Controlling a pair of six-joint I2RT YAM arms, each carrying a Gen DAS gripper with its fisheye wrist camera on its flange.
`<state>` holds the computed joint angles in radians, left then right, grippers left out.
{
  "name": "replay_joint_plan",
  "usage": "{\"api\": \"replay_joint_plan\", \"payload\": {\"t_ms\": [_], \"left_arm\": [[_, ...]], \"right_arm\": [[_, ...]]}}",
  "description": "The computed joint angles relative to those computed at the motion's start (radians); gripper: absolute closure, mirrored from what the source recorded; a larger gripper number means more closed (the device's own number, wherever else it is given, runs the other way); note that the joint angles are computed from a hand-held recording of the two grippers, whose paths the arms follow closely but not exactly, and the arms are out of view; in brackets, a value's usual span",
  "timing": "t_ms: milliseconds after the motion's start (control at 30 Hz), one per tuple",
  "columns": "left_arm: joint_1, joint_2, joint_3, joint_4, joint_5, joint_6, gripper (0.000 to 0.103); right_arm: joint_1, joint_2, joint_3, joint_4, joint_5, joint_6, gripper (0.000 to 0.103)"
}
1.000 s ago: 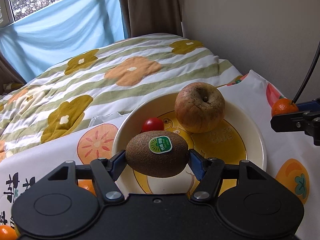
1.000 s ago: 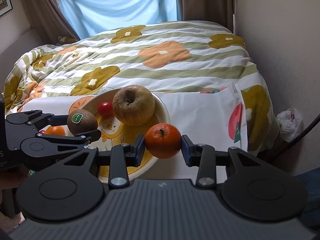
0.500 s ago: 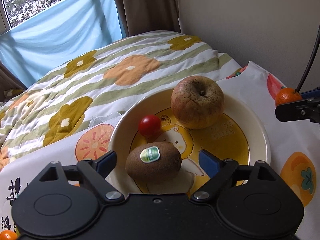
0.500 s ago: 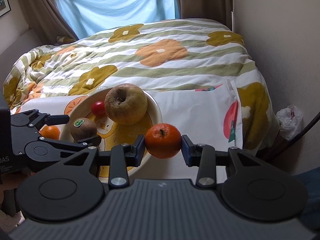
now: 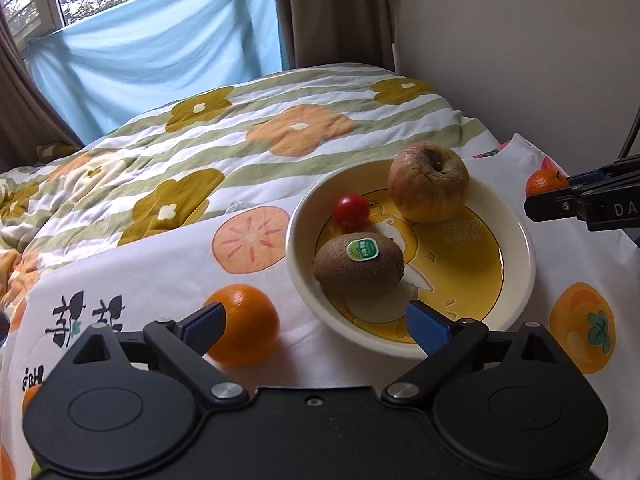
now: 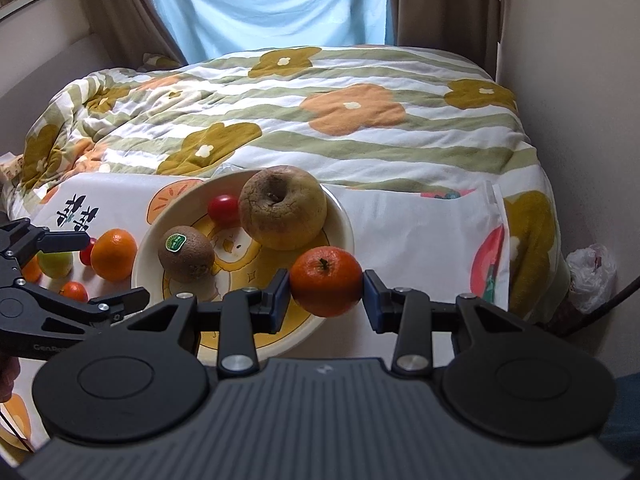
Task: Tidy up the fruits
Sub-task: 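Release the kiwi and the tangerine into the duck bowl with both grippers, then withdraw both grippers from the bowl back over the remaining fruits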
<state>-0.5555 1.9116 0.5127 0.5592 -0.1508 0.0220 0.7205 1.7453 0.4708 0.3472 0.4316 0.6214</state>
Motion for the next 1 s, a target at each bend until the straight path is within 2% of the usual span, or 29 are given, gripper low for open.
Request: {"api": "replay_joint_plan", "payload": {"t_ms": [200, 567, 600, 633, 700, 767, 1000], "left_arm": [[0.007, -0.066, -0.091, 0.014, -0.043, -0.056, 0.002], [0.019, -0.1, -0.168, 0.06, -0.055, -0.096, 0.002], [0.022, -0.1, -0.173, 0.067, -0.05, -0.096, 0.002], [0.022, -0.101, -0.175, 0.068, -0.048, -0.098, 0.002], [0.018, -0.107, -0.181, 0.072, -0.047, -0.101, 0.002], [0.015, -0.114, -0.188, 0.072, -0.043, -0.105, 0.002], [-0.024, -0.149, -0.206, 0.061, -0.082, -0.13, 0.002]], "right_arm": [[0.009, 0.145, 0.088, 0.056, -0.021, -0.133, 0.05], [0.016, 0.285, 0.137, 0.143, 0.007, -0.182, 0.047], [0.02, 0.285, 0.131, 0.155, 0.017, -0.181, 0.038], [0.029, 0.284, 0.128, 0.158, 0.032, -0.178, 0.02], [0.054, 0.276, 0.108, 0.184, 0.085, -0.179, 0.0], [0.076, 0.268, 0.082, 0.218, 0.124, -0.187, 0.0], [0.101, 0.215, 0.045, 0.173, 0.135, -0.113, 0.0]]}}
